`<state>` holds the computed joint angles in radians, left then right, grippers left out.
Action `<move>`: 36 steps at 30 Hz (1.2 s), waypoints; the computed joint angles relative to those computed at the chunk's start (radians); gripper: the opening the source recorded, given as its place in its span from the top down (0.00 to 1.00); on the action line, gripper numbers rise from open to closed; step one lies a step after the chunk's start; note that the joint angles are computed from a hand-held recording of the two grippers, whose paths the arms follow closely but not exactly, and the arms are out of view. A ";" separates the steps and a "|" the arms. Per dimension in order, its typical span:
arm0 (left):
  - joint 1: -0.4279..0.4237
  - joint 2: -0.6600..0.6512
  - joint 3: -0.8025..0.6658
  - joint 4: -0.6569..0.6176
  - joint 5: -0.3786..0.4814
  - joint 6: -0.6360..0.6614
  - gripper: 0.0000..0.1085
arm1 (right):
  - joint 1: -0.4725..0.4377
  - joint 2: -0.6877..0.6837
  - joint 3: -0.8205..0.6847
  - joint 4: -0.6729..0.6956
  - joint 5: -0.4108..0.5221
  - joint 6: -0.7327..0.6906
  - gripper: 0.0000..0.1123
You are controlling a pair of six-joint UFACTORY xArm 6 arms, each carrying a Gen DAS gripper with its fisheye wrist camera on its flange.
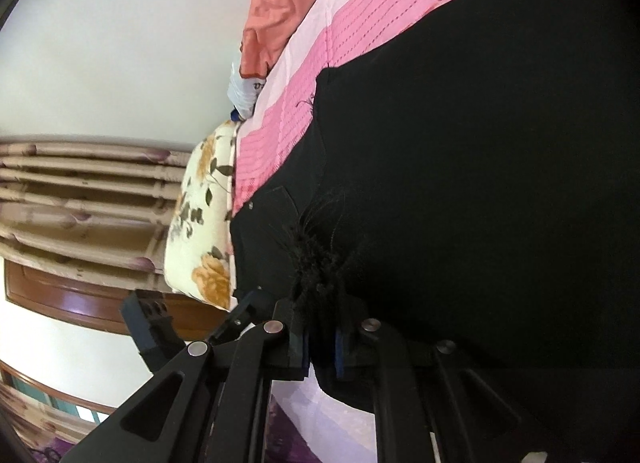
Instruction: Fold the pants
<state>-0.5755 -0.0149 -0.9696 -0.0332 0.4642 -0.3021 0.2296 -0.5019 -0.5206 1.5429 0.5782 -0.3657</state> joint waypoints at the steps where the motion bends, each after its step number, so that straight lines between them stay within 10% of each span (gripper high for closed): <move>1: -0.001 0.000 -0.002 -0.001 0.002 0.000 0.22 | 0.006 0.000 -0.001 -0.010 -0.005 0.005 0.91; 36: -0.005 -0.003 0.001 -0.037 0.002 0.014 0.22 | 0.072 0.032 -0.027 -0.030 0.013 0.008 0.80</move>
<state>-0.5808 -0.0179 -0.9683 -0.0699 0.4666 -0.2884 0.3016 -0.4703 -0.5476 1.5126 0.5907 -0.3576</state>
